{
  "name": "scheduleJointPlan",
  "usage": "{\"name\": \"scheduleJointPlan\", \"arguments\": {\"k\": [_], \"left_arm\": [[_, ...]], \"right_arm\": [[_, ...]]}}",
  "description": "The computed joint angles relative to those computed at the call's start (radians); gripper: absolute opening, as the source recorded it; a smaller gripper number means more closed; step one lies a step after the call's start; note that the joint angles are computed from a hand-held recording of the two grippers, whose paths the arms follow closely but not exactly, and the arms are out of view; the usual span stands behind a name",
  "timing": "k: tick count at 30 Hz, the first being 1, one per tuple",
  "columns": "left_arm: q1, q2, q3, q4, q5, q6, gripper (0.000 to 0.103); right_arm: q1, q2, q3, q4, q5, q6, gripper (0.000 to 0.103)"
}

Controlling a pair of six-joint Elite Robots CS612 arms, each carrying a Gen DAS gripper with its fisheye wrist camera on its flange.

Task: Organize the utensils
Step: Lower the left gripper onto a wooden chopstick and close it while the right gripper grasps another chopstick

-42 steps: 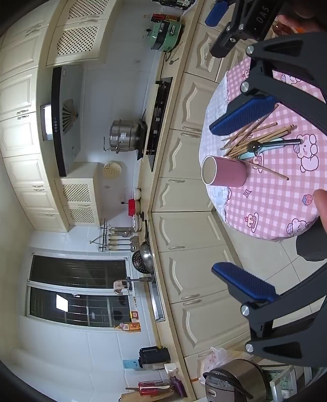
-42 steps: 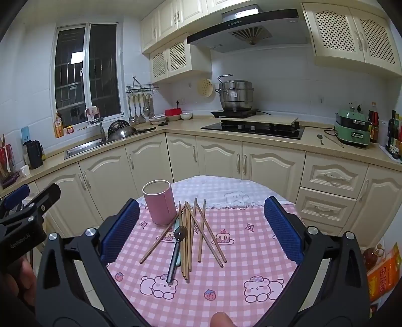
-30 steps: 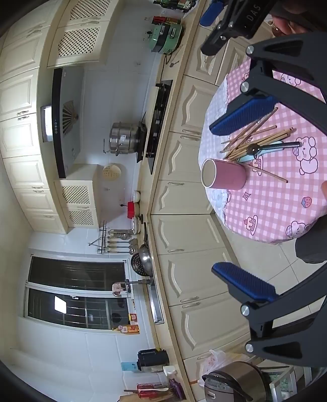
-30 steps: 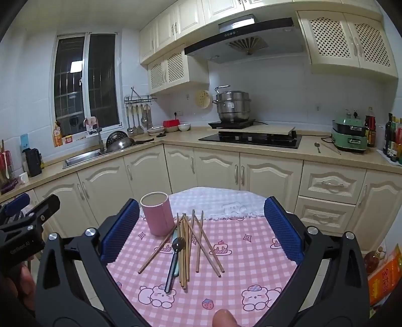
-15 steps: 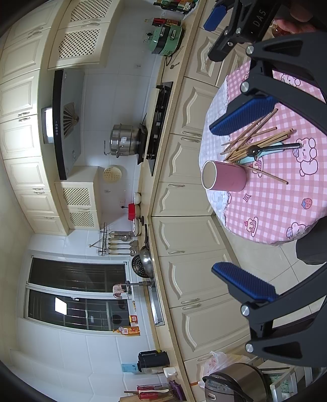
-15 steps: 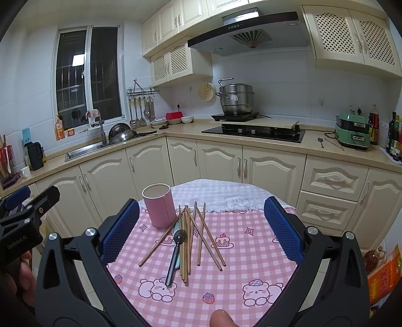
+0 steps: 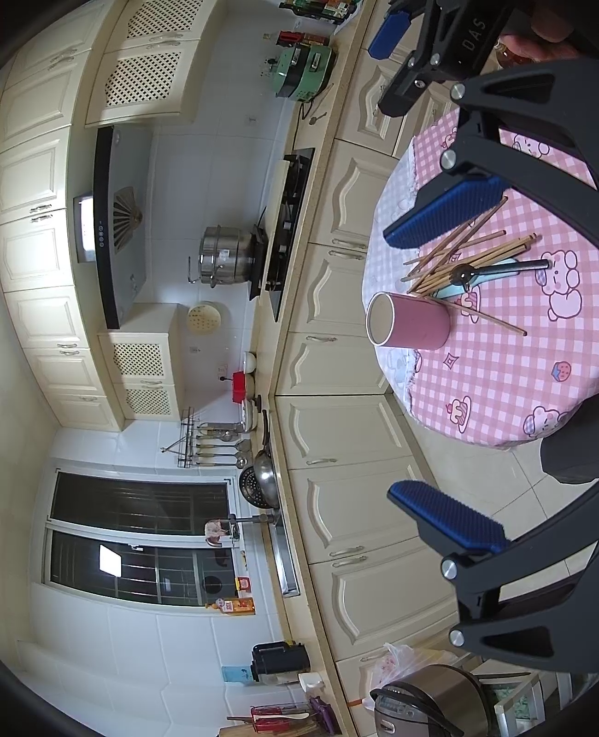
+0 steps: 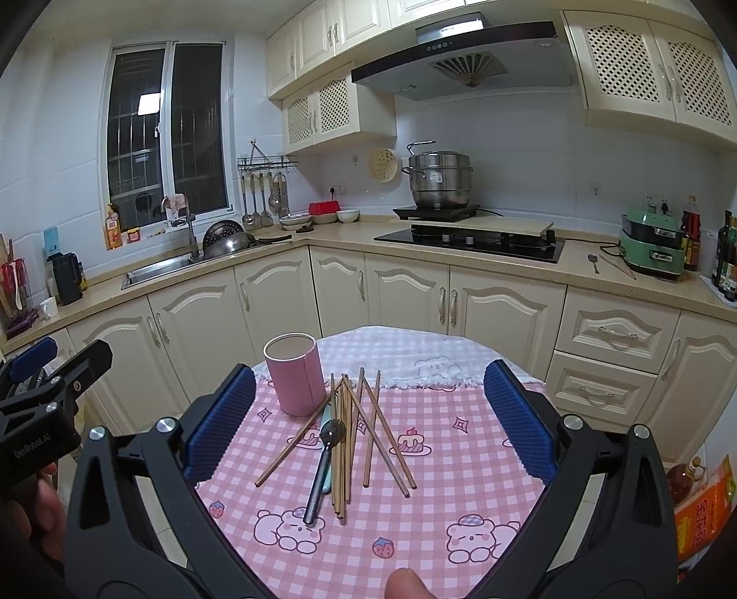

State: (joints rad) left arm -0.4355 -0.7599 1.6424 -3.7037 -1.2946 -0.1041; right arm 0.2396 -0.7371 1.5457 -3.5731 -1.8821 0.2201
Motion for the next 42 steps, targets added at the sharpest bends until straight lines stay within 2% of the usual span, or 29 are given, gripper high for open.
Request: {"name": "scheduleJointPlan", "arguments": {"k": [15, 20, 24, 33, 42], "left_arm": [[0.007, 0.019, -0.035, 0.072, -0.004, 0.005, 0.099], [0.01, 0.038, -0.072, 0.125, -0.007, 0.02, 0.099], [0.012, 0.065, -0.12, 0.193, -0.005, 0.032, 0.099], [0.021, 0.15, -0.275, 0.407, -0.018, 0.07, 0.099], [0.023, 0.257, -0.471, 0.661, -0.026, 0.142, 0.099]], "right_arm": [[-0.011, 0.016, -0.034, 0.054, 0.021, -0.019, 0.097], [-0.021, 0.027, -0.059, 0.102, 0.03, -0.033, 0.097], [-0.033, 0.039, -0.083, 0.158, 0.038, -0.039, 0.097], [-0.072, 0.08, -0.157, 0.347, 0.061, -0.014, 0.097], [-0.091, 0.12, -0.235, 0.49, 0.085, -0.018, 0.097]]}}
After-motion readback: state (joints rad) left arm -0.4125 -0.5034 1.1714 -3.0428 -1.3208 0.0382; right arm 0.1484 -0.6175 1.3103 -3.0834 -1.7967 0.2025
